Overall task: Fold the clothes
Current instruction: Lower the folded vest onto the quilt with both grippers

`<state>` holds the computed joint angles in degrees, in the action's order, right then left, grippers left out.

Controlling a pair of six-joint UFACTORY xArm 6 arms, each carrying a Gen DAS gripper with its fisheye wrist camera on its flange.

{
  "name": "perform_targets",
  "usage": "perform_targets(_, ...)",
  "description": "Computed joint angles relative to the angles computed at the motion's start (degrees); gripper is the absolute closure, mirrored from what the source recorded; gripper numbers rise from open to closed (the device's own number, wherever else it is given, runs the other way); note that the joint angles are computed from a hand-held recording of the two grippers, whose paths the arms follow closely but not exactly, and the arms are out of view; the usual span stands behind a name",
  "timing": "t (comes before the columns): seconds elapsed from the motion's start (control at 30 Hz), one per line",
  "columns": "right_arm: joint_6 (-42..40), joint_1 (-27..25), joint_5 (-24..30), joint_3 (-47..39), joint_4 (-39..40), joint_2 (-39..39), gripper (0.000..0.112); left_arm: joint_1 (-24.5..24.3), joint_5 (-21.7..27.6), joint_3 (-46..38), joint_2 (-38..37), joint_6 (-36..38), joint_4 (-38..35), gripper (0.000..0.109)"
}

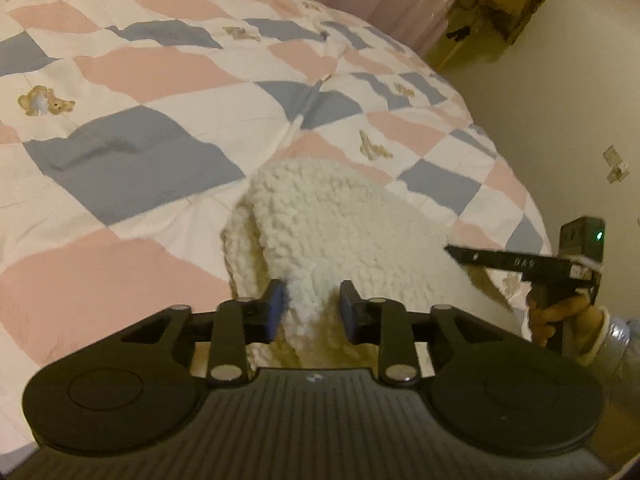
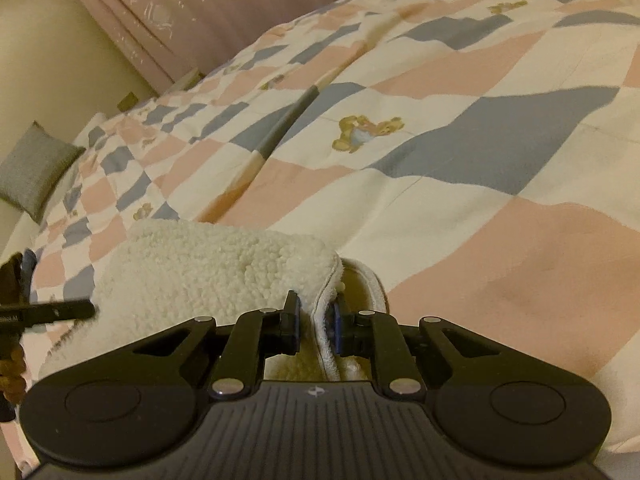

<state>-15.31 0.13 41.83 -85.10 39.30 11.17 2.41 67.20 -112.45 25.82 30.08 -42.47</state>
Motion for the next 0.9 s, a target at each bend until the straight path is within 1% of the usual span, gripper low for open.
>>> perform_targets(0.1,-2.26,0.03,-1.05,1.42,1.98,-0.90,0.096,-0.77,-5.73,8.72,-5.84,5.20,-0.86,0.095)
perform_targets(0.13,-3.81,0.01,-1.49,2.11,3.09,-1.34,0.096,-1.16,-7.10,10.58,-6.71,5.54,1.14,0.094)
perform_targets(0.23,-3.55,0.09,-1.46,2.86,2.54,-1.07,0.096,-2.00,-8.23,11.42,-6.60,4.30,5.30,0.093)
perform_targets(0.33,-1.96,0.64,-1.97,2.10,1.62,-0.28,0.095,-2.97,-10.12,9.90,-7.61,5.30,7.95,0.092)
perform_targets(0.43,-2.62,0.94,-1.39,1.13,0.29,-0.16,0.095,-3.99,-12.38,6.81,-7.92,8.37,7.31,0.094)
perform_targets(0.5,-2.99,0.75,-1.01,1.12,0.75,-0.41,0.095,-5.19,-11.71,2.97,-5.92,10.29,7.32,0.093)
perform_targets(0.57,-2.03,0.66,-0.94,1.17,0.76,-0.59,0.094,-6.99,-11.17,-0.37,-2.88,11.63,10.16,0.093)
perform_targets(0.63,0.16,0.87,-0.92,0.90,-0.74,-0.69,0.088,-8.44,-11.46,-2.31,0.28,9.94,15.43,0.097)
perform_targets(0.7,4.22,1.42,-0.90,0.17,-5.74,-0.80,0.082,-8.41,-10.67,-3.28,2.46,7.15,17.20,0.102)
perform_targets(0.77,8.90,2.30,-2.01,-0.17,-13.34,-1.35,0.081,-8.23,-11.58,-1.67,2.04,6.69,16.56,0.102)
perform_targets(0.8,12.33,2.99,-3.57,0.06,-19.03,-1.95,0.079,-8.44,-12.37,-0.65,1.44,7.27,16.92,0.102)
perform_targets(0.9,22.03,5.12,-11.23,2.37,-35.19,-4.21,0.077,-9.11,-14.50,1.88,-0.03,8.92,18.21,0.102)
